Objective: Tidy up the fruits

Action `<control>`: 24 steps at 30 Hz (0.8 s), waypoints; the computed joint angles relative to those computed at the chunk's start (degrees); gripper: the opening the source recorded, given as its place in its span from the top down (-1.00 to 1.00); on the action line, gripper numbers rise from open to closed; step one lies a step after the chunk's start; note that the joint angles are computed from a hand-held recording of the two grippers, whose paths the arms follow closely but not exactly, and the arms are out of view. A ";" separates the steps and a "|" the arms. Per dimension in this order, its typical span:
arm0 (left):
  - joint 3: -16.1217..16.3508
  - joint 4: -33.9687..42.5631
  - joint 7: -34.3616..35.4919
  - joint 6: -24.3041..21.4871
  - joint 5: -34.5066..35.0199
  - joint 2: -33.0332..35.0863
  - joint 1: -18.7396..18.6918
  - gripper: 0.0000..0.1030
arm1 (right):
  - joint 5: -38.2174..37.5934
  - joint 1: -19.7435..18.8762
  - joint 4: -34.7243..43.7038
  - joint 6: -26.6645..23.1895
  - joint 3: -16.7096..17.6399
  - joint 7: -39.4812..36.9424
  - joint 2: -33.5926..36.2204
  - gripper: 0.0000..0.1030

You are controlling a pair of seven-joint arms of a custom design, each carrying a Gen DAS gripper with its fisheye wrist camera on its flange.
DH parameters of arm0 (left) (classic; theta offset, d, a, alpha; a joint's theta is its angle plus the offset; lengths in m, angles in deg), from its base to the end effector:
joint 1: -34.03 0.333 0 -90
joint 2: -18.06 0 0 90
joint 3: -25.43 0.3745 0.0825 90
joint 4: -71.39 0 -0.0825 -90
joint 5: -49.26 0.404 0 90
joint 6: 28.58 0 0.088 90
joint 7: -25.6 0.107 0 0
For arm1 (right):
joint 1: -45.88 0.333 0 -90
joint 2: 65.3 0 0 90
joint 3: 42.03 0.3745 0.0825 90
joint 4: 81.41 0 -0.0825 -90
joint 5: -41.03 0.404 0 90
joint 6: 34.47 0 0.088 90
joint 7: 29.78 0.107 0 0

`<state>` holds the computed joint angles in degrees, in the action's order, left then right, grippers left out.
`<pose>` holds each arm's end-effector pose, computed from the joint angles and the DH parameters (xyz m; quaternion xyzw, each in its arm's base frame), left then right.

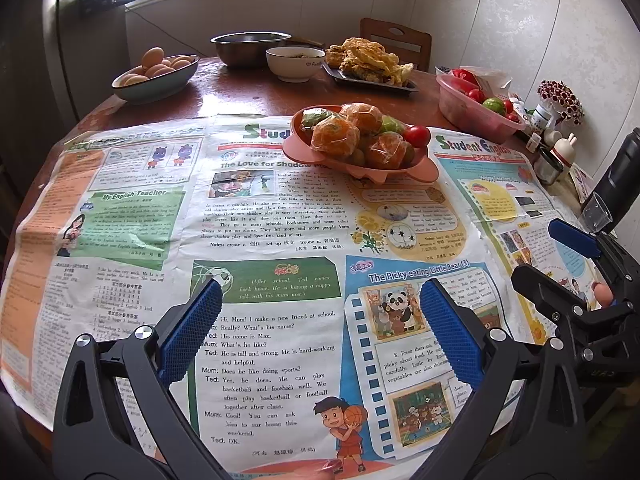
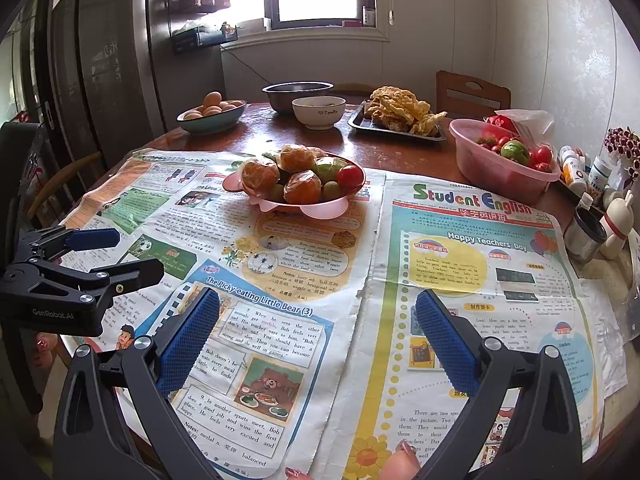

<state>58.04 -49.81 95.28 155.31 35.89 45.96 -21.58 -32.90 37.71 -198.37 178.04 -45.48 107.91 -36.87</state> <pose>0.6022 -0.2698 0.3323 -0.6774 0.6461 -0.2832 0.2083 0.6157 0.0067 0.3196 -0.7637 0.4782 -0.2136 0.3775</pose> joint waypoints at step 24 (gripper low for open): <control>-0.13 -0.36 0.49 0.37 -0.23 -0.35 0.34 -0.81 | 0.11 0.05 -0.06 -0.09 -0.05 -0.05 0.00 -0.91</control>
<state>57.91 -50.18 95.77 155.67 35.65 45.61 -21.25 -32.79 37.75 -198.43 177.95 -45.53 107.86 -36.86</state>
